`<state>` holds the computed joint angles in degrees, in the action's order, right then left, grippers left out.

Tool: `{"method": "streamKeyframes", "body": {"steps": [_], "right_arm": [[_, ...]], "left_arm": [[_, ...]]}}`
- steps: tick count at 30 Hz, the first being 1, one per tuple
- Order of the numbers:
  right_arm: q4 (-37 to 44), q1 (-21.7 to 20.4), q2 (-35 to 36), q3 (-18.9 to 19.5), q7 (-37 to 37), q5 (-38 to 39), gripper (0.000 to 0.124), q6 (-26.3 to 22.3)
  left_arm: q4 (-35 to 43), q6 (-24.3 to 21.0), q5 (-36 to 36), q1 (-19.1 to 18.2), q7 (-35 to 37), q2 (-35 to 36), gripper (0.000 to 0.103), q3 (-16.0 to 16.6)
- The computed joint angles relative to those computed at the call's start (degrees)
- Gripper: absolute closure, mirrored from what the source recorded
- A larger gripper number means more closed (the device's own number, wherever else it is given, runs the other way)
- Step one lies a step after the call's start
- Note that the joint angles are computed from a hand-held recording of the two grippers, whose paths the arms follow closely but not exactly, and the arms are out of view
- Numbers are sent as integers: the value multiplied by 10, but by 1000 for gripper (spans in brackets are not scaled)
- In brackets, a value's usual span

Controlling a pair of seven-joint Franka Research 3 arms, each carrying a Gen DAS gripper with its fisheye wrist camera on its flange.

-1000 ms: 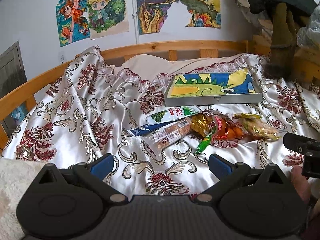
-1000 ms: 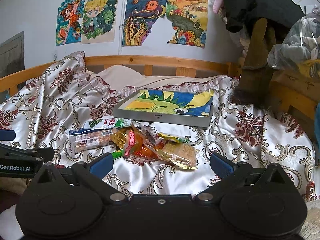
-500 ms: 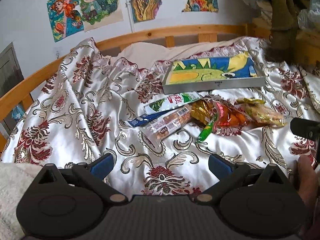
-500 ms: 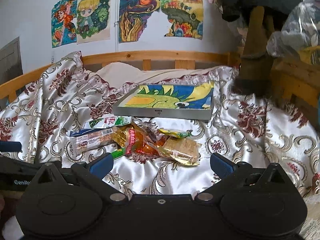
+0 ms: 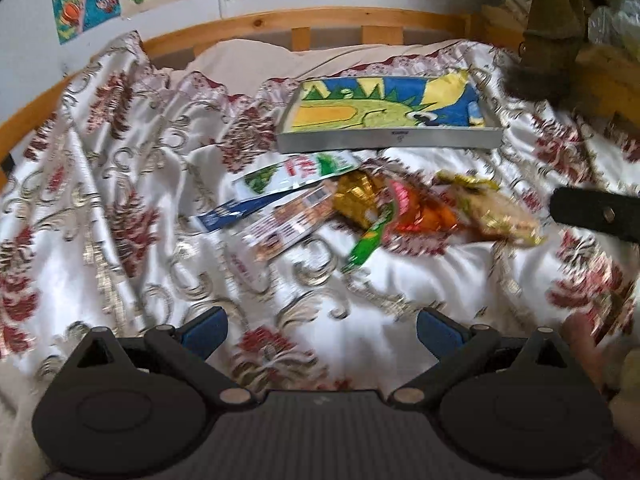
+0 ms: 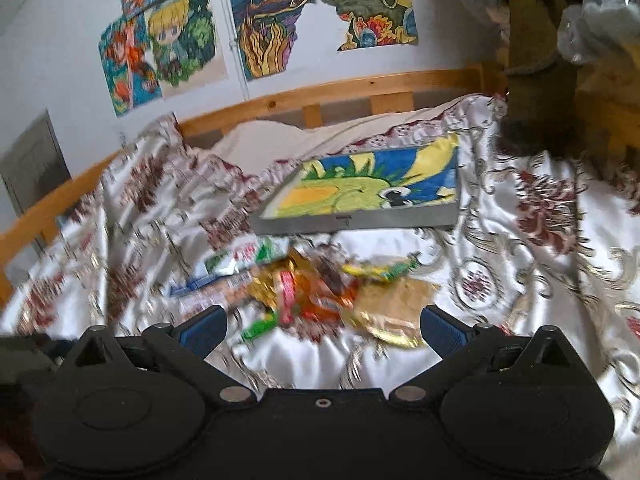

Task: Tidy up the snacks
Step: 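Move the right tool down to the yellow-green snack packet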

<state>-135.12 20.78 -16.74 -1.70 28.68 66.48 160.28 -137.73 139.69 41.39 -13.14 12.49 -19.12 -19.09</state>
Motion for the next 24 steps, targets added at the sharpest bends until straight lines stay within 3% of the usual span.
{"method": "streamKeyframes", "body": {"steps": [3,9,14,17,20,24], "right_arm": [[49,-6,40,-11,-7,13,21,-37],[148,-42,132,11,-10,-46,21,-69],[206,-73,196,28,56,-99,21,-96],[241,-94,231,33,113,-117,21,-138],[265,-109,259,42,136,-121,21,-148],[296,-123,293,54,159,-118,22,-155]], "left_arm": [[1,54,18,12,-25,11,0,6],[32,115,64,30,-45,62,0,11],[61,116,68,27,-40,104,0,21],[74,102,45,19,4,117,0,33],[89,92,-3,12,104,129,0,48],[104,122,-17,19,198,148,0,64]]}}
